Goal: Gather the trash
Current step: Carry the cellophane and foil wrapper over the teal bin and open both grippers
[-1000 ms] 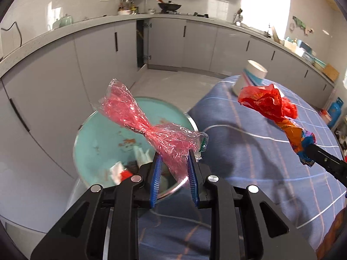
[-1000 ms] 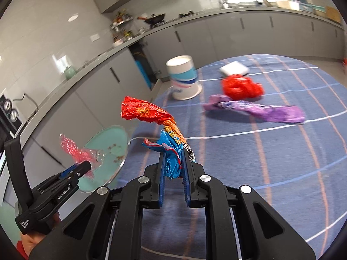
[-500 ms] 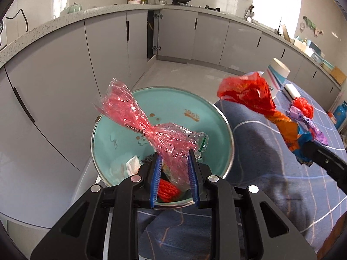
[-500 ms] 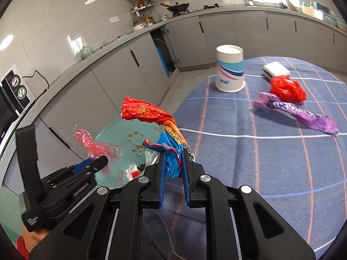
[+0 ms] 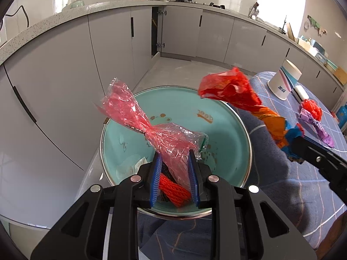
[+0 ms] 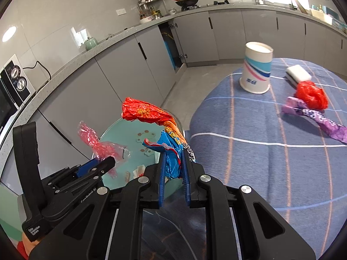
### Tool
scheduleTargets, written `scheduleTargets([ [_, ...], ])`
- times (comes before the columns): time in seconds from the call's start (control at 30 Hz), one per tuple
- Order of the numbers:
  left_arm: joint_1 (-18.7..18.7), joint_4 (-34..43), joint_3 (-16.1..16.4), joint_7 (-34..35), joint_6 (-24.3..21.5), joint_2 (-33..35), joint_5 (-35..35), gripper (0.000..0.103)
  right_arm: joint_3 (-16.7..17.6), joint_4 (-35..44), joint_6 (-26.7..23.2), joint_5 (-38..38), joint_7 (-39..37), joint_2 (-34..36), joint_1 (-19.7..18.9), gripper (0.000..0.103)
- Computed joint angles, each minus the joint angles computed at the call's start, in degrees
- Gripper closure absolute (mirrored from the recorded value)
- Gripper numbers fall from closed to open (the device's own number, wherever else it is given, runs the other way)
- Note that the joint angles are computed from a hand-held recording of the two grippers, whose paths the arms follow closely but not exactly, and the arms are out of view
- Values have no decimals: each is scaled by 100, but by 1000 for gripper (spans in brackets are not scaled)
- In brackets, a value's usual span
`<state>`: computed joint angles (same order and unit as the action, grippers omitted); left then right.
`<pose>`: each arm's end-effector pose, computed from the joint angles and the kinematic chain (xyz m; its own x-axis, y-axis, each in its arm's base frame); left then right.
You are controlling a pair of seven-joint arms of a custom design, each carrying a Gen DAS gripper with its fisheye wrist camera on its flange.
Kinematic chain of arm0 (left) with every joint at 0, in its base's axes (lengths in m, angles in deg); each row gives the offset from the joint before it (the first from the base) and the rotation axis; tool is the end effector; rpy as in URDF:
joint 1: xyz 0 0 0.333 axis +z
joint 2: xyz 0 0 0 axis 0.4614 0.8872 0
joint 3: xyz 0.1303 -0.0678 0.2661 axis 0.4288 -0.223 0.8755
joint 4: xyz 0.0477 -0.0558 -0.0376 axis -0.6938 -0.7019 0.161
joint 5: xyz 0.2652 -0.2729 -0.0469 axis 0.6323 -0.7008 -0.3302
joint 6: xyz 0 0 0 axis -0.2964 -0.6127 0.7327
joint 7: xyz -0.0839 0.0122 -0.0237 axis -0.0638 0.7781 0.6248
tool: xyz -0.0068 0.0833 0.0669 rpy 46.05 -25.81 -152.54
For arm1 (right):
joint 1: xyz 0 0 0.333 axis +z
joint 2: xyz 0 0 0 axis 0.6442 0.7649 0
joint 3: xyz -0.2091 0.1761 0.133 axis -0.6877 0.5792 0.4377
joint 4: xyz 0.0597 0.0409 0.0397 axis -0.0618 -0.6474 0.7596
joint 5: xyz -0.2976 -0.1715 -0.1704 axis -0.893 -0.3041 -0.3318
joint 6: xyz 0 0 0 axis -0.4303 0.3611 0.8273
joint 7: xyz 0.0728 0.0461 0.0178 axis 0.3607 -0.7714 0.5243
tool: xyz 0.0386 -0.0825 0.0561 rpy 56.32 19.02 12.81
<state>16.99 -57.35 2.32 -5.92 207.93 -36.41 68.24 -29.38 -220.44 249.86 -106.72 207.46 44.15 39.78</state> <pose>0.4336 -0.2647 0.4174 -0.2264 -0.9716 0.0686 -0.7614 0.1326 -0.6346 0.3737 0.2637 0.4335 -0.0534 -0.9513 -0.3035 -0.6890 0.2551 -0.6784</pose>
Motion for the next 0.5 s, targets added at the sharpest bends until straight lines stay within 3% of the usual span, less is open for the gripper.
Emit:
scheduleTargets([
  [0.23,-35,72,109,196,3,169,-191,79,-82,357,-160,-328,140,433,112,88],
  [0.5,-160,142,258,679,-34,380,-667,78,-528,784,-281,-832,505,1020,538,88],
])
